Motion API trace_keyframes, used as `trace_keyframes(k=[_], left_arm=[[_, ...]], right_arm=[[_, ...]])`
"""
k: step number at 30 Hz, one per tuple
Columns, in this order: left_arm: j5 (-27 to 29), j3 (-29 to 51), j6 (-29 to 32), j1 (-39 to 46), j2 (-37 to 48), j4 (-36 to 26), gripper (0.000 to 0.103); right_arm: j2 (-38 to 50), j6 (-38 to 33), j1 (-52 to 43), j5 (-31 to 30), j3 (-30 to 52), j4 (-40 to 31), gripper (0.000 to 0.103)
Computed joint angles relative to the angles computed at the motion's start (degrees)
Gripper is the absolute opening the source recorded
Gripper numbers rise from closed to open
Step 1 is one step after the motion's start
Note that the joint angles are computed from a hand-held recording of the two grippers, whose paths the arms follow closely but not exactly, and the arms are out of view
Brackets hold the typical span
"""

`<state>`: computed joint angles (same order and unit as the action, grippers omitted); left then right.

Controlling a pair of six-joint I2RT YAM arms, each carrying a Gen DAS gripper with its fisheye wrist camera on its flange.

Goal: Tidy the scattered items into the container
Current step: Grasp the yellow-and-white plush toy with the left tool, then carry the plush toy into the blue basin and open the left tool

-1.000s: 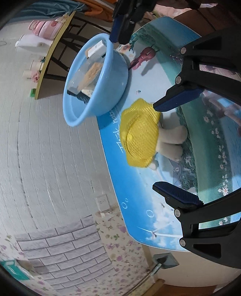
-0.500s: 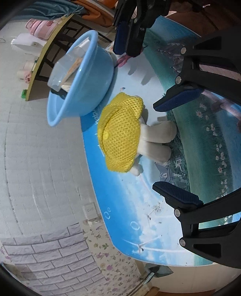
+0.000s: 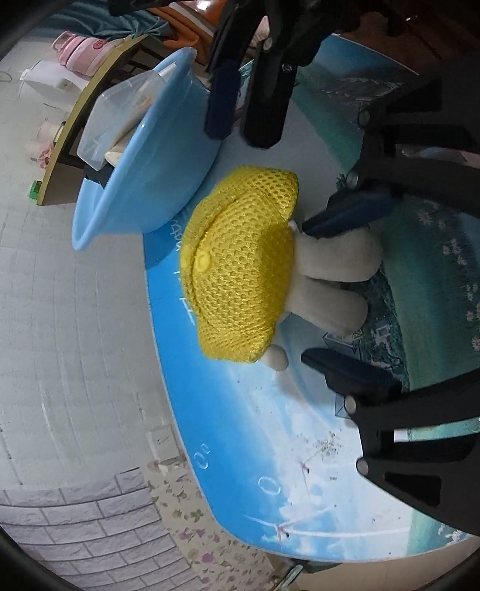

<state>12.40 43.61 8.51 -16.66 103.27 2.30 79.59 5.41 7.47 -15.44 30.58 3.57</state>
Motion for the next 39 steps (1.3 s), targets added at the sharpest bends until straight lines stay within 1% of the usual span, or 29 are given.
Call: trace_keyframes(k=[1,2,4,6,11,13,16,17,18,19,21,26,32,39], left_arm=[[0.2,0.1,0.2,0.1,0.3,0.0,0.052],[0.2,-0.2,0.5,0.1,0.3,0.7,0.050],[1.0,0.0,1.3,0.5,0.5,0.7,0.041],[2.3,0.0,1.8,1.2,0.7,0.9,0.036],[4.3,-1.1,3.2,2.2,0.4,2.5,0.032],[5.5,-1.2,3.2,2.7,0.2,2.5,0.031],[5.8,-2.1,3.3,2.6,-1.1,3.2,0.031],[5.5,-2.4,3.3,2.5,-1.3,3.5,0.031],[5.6,-2.6,3.2,2.6,-1.6,3.6,0.031],[5.8,-2.8,3.1,2.9,-1.9,3.5,0.031],[6.2,-3.3,2.5,3.3,-3.3,3.3,0.031],[5.7,-5.5,2.7,3.5,-7.8,3.2,0.031],[5.0,-7.8,2.2,2.6,-14.5,1.8,0.031],[2.9,-10.0,1.2,-0.9,-22.3,-0.4,0.031]], right_arm=[[1.1,0.3,0.4,0.1,0.8,0.5,0.056],[2.0,0.4,0.6,0.1,1.7,0.5,0.057],[4.2,0.5,1.4,0.5,3.5,0.7,0.061],[5.9,0.7,2.2,1.0,4.7,1.0,0.063],[11.6,1.5,3.3,1.0,8.5,1.1,0.064],[13.8,2.5,2.9,-1.2,9.6,1.4,0.070],[16.3,2.9,2.6,-4.3,10.7,1.5,0.069],[16.0,2.9,2.9,-4.1,10.0,2.6,0.067],[15.3,2.7,3.0,-4.1,9.1,3.5,0.061],[14.8,2.2,3.3,-4.0,8.9,3.6,0.059],[13.8,1.5,3.8,-3.6,8.6,3.3,0.057],[9.1,1.1,4.9,-2.5,5.9,3.4,0.056],[1.1,1.4,5.7,-1.4,2.5,2.7,0.056],[-11.3,1.3,7.1,1.7,-2.5,0.5,0.056]])
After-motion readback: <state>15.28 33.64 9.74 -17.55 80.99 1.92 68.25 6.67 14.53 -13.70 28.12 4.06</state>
